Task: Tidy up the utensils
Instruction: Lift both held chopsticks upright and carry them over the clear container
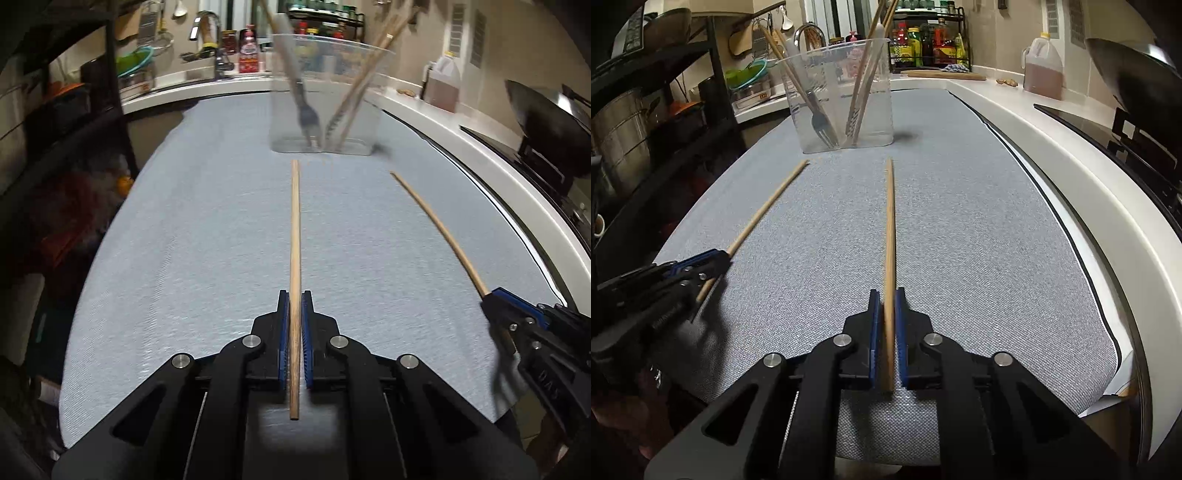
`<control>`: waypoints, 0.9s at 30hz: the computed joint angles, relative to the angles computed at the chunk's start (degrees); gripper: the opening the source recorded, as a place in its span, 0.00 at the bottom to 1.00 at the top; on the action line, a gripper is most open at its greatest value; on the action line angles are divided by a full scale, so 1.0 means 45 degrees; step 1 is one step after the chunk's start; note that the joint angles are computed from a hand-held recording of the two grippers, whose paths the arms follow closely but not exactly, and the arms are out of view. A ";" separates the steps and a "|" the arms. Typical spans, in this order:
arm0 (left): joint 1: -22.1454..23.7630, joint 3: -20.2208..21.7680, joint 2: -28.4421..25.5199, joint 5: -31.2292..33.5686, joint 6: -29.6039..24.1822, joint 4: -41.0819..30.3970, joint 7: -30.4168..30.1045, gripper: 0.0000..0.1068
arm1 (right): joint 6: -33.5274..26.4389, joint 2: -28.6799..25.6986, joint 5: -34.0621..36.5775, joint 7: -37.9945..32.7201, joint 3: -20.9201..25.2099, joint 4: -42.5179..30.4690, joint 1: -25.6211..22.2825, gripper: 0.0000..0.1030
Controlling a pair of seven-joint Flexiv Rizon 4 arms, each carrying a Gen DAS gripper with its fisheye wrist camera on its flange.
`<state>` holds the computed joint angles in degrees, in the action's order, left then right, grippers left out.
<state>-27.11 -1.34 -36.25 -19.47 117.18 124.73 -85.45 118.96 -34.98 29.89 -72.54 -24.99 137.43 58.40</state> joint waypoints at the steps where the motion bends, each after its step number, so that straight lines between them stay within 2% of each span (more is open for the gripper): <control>1: 0.0241 -0.0132 0.0041 0.0137 0.0094 0.0121 -0.0143 0.06 | -0.0015 0.0026 0.0015 0.0048 0.0041 -0.0022 -0.0028 0.07; 3: 0.0759 -0.0419 0.0114 0.0553 0.0266 0.0342 -0.0395 0.07 | 0.0015 -0.0042 0.0120 0.0119 0.0020 -0.0056 0.0044 0.07; 10: 0.0550 -0.0211 0.0054 0.0497 0.0687 0.0534 -0.0395 0.07 | 0.0011 -0.0366 0.0282 0.0112 -0.0463 -0.0119 0.0605 0.09; 14: 0.0339 -0.0118 -0.0005 0.0277 0.0802 0.0516 -0.0371 0.07 | 0.0268 -0.0421 0.0318 0.0066 -0.0352 -0.0020 0.0575 0.10; 19: 0.0302 -0.0140 -0.0109 0.0260 0.1018 0.0504 -0.0261 0.07 | 0.0292 -0.0843 0.0793 -0.0110 -0.0922 -0.0068 0.1318 0.10; 27: 0.0320 -0.0202 -0.0197 0.0181 0.1230 0.0504 -0.0076 0.07 | 0.0480 -0.1070 0.0944 -0.0202 -0.0983 -0.0167 0.1352 0.10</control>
<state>-25.67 -2.24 -37.13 -18.66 122.72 127.00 -85.80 121.12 -39.79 34.14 -73.45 -29.41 136.68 64.49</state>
